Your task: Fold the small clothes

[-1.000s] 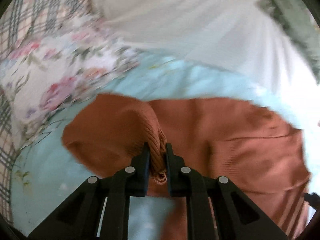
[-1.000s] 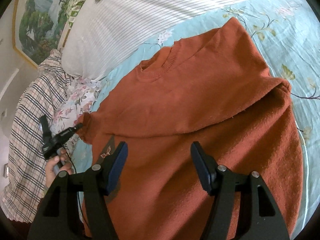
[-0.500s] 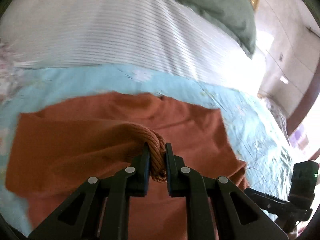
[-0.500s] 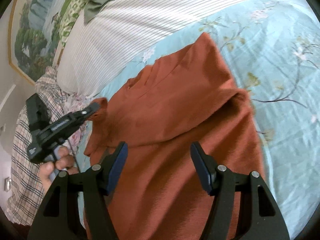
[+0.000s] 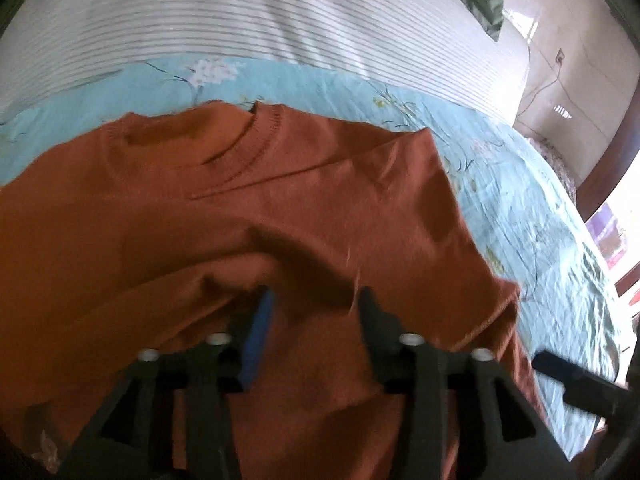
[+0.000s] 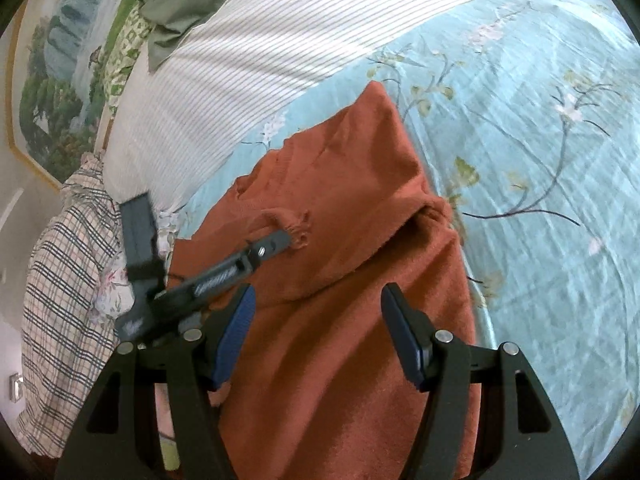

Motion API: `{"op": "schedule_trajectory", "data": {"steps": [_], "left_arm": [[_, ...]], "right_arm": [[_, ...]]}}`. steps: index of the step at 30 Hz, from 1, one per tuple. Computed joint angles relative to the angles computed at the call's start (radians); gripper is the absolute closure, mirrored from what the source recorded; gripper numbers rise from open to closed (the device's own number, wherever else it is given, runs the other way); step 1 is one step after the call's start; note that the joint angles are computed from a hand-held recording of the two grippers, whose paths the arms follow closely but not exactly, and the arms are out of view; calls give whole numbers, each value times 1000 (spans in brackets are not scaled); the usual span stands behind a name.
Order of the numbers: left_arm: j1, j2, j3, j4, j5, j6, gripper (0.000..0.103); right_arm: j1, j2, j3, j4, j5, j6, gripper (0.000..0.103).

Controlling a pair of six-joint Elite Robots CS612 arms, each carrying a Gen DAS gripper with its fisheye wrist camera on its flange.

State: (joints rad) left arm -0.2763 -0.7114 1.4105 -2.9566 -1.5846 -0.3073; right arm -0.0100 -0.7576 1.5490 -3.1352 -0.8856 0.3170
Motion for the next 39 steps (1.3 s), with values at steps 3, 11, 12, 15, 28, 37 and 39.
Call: {"op": "schedule_trajectory", "data": {"steps": [3,11,12,15,28,37,39], "left_arm": [[5,-45,88,-57,18,-5,50],[43,-149,301,-124,249,-124,49],[51,-157,315,-109,293,-160,49],[87,-168,341,-78,342,-266,49],[134,-154,353,-114,362,-390,52],[138,-140,327,-102,368,-370,52],[134,-139,325,-92,379,-362,52]], "right_arm": [[10,10,-23,23,1,-17,37],[44,78,-166,132,14,-52,37],[49,91,-190,151,10,-54,37],[68,128,-264,219,-26,-69,37],[75,163,-342,185,28,-52,95],[17,103,-255,13,-29,45,99],[16,108,-259,46,-54,42,99]]}}
